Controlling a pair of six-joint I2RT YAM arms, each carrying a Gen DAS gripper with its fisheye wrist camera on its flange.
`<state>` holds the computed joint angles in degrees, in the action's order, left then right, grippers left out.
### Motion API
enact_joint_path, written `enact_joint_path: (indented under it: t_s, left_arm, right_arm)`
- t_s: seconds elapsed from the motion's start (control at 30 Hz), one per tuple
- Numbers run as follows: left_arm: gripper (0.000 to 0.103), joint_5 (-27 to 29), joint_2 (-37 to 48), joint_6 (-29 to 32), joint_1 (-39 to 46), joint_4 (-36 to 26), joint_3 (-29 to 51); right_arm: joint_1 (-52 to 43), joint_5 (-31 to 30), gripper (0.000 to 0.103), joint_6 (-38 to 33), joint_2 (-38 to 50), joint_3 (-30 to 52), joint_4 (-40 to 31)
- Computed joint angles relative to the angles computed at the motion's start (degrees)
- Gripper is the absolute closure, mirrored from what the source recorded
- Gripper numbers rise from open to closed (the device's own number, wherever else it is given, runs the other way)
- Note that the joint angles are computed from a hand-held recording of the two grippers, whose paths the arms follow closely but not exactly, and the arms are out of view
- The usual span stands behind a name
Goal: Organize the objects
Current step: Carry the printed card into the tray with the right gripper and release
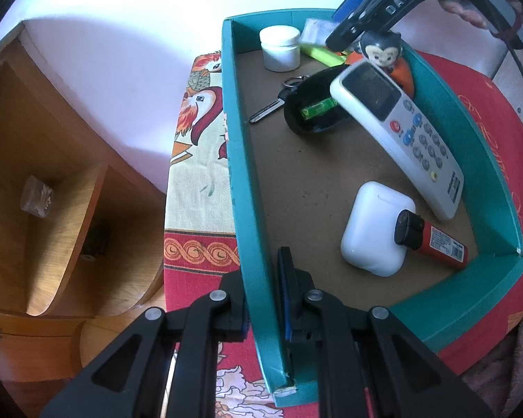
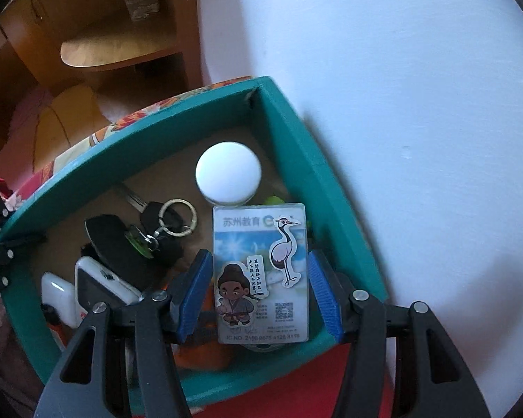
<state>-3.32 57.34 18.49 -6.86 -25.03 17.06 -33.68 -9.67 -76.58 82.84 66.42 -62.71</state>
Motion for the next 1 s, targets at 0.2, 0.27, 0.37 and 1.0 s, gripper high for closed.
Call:
enact_joint_path:
  t_s: [0.2,0.27,0.37,1.0]
  left_arm:
    - [0.093,0.3,0.2,0.6,0.6,0.5,-0.3]
    - [0.093,0.3,0.1,0.4,0.4,0.5,-0.3]
    - [0.093,0.0,0.2,0.0,0.0,0.3,-0.1]
    - [0.093,-0.2,0.3,-0.5,-0.3,0.6,-0.2]
  right_arm:
    - [1.5,-1.0,0.045,1.6,-1.9,-4.0,4.2]
    - [1.4,-0.6,0.045,2.0,-1.9,-4.7,5.2]
    - [2.8,-0.8,0.045,4.4,-2.3,-6.4,7.0]
    - [2.2,-5.4,0.045,7.9,-5.2,-6.6,7.9]
